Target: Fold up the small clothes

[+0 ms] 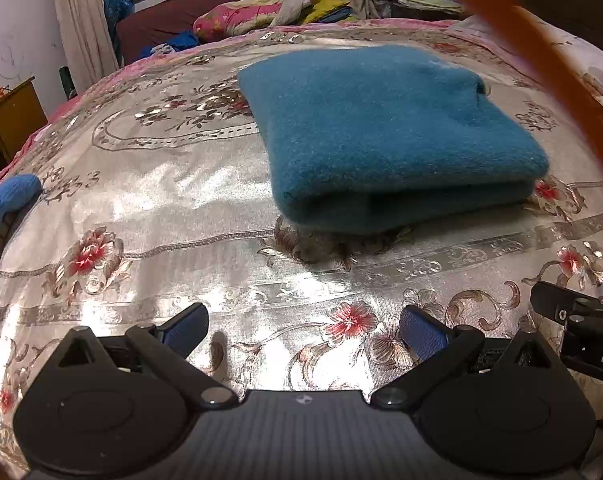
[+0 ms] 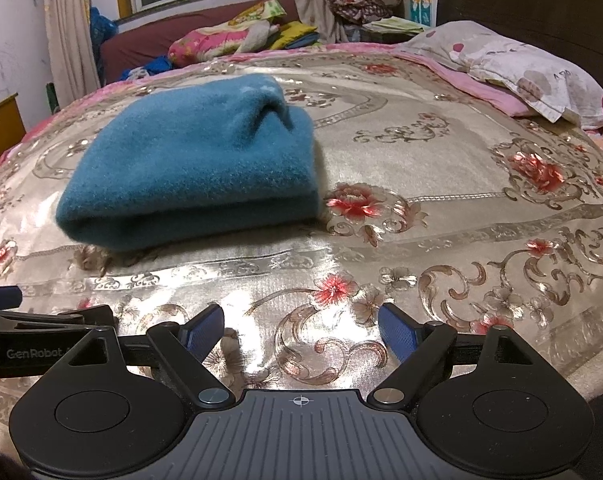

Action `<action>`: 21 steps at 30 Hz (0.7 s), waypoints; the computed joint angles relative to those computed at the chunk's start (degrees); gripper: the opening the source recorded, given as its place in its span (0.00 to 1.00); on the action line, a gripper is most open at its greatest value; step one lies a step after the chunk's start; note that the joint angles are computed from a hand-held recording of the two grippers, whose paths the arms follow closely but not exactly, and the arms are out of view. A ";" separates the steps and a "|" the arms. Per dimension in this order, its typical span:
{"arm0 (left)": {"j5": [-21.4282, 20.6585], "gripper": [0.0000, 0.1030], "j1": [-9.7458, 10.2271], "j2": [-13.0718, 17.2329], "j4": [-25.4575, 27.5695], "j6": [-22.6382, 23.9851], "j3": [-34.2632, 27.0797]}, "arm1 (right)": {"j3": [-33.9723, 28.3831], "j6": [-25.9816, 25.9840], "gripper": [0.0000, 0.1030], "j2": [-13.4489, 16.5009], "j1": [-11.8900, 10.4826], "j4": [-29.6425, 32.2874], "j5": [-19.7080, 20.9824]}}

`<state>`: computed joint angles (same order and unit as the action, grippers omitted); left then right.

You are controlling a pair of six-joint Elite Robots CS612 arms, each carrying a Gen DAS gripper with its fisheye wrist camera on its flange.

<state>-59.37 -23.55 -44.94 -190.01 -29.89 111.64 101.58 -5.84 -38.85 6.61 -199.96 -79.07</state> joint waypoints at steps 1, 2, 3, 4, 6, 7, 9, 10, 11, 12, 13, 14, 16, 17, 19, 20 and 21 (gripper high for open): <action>0.10 1.00 -0.02 0.01 -0.02 0.01 0.00 | 0.00 0.00 0.83 0.00 0.00 0.00 0.00; 0.11 1.00 -0.04 0.00 -0.02 -0.03 0.01 | -0.01 0.03 0.83 0.01 0.01 -0.01 -0.02; 0.11 1.00 -0.04 0.00 -0.02 -0.03 0.01 | -0.01 0.03 0.83 0.01 0.01 -0.01 -0.02; 0.01 1.00 -0.03 -0.02 0.02 -0.12 0.03 | -0.01 0.03 0.83 0.01 0.01 -0.01 -0.02; -0.13 1.00 -0.01 -0.08 0.09 -0.27 0.07 | -0.01 -0.02 0.83 0.00 0.00 0.03 -0.01; -0.21 1.00 0.01 -0.09 0.09 -0.29 0.08 | -0.01 -0.02 0.83 0.00 0.00 0.03 -0.01; -0.32 1.00 0.07 -0.11 0.10 -0.37 0.06 | 0.00 0.00 0.83 0.00 0.02 0.02 -0.07; -0.41 1.00 0.11 -0.12 0.12 -0.45 0.06 | 0.00 0.00 0.83 0.00 0.02 0.02 -0.07; -0.50 1.00 0.15 -0.12 0.16 -0.51 0.05 | 0.00 0.00 0.84 0.00 0.02 0.02 -0.07; -0.55 1.00 0.16 -0.12 0.17 -0.54 0.05 | 0.00 -0.07 0.84 -0.01 0.02 0.04 -0.09; -0.62 1.00 0.18 -0.14 0.22 -0.59 0.04 | 0.00 -0.07 0.84 -0.01 0.02 0.04 -0.09; -0.71 1.00 0.22 -0.15 0.28 -0.65 0.02 | 0.00 -0.07 0.84 -0.01 0.01 0.03 -0.03; -0.82 1.00 0.26 -0.17 0.33 -0.78 0.03 | 0.00 -0.01 0.84 -0.01 0.03 0.02 -0.07; -0.85 1.00 0.29 -0.17 0.32 -0.85 0.05 | 0.00 -0.01 0.84 -0.01 0.03 0.02 -0.07; -1.02 1.00 0.36 -0.20 0.56 -1.17 0.00 | 0.01 -0.01 0.84 -0.02 0.02 0.03 -0.06; -1.11 1.00 0.41 -0.20 0.62 -1.27 -0.02 | 0.01 -0.01 0.84 -0.01 0.01 -0.01 -0.04; -1.13 1.00 0.45 -0.20 0.67 -1.36 -0.03 | 0.01 -0.01 0.84 -0.01 0.01 -0.01 -0.04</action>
